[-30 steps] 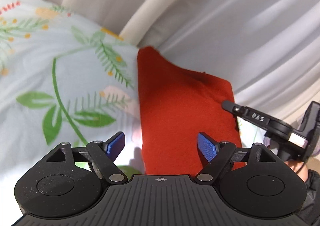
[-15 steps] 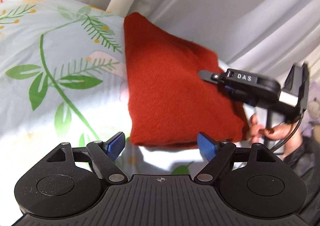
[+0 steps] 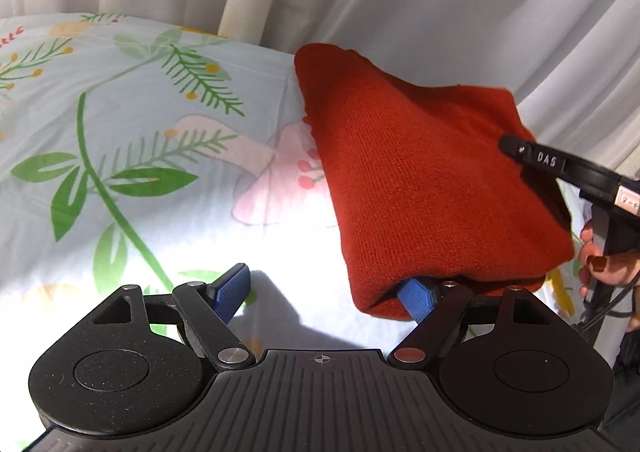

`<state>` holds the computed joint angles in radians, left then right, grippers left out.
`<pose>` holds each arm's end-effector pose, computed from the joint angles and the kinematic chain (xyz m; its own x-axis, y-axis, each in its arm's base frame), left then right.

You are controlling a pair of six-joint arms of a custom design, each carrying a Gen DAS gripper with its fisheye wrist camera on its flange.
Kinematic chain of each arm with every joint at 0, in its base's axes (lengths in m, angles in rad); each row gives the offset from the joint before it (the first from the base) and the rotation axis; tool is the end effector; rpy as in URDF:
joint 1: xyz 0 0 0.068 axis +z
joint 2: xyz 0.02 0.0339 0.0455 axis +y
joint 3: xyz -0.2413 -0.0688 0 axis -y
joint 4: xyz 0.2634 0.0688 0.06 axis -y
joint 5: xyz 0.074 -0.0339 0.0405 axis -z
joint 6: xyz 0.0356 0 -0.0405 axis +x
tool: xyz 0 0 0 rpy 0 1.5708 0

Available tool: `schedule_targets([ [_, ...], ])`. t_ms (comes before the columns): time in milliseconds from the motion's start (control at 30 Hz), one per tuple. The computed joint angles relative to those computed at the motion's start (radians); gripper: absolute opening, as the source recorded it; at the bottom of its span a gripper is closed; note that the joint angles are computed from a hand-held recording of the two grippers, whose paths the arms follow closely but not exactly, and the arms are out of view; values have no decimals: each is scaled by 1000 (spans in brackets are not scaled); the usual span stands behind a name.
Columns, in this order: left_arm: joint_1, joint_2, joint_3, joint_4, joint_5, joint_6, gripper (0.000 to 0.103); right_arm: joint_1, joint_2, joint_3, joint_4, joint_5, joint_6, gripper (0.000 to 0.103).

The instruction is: Fold small clothes

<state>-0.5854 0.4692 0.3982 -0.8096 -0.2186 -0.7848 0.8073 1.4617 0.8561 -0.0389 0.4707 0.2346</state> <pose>0.1218 -0.0715 0.1799 -0.7546 -0.3275 -0.5687 -0.1540 0.9308 -0.3316 0.2391 0.2265 0.1892 -0.4954 -0.2180 -0.8408 -0.2858 0.9550 -0.0792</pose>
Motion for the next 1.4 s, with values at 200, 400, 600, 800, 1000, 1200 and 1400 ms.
schedule_targets([
  [200,-35,38,24,-4,-38,-46,85,-119,-64,-80,-19,-171,153,24],
  [400,-84,59,28,1,-87,-95,85,-268,-583,-411,-171,-497,436,47],
  [600,-136,189,71,66,-116,-120,84,-169,-703,-566,-48,-544,656,49],
  [800,-148,242,118,-19,-274,-114,82,-107,-542,-491,72,-475,737,11],
  [1000,-87,146,100,-71,-254,-93,83,-285,-509,-573,184,-699,879,11],
  [1200,4,65,72,-98,-169,-96,85,-173,-516,-585,289,-646,825,11],
  [1400,42,15,103,-228,-124,-90,86,-182,-524,-553,107,-611,701,15],
])
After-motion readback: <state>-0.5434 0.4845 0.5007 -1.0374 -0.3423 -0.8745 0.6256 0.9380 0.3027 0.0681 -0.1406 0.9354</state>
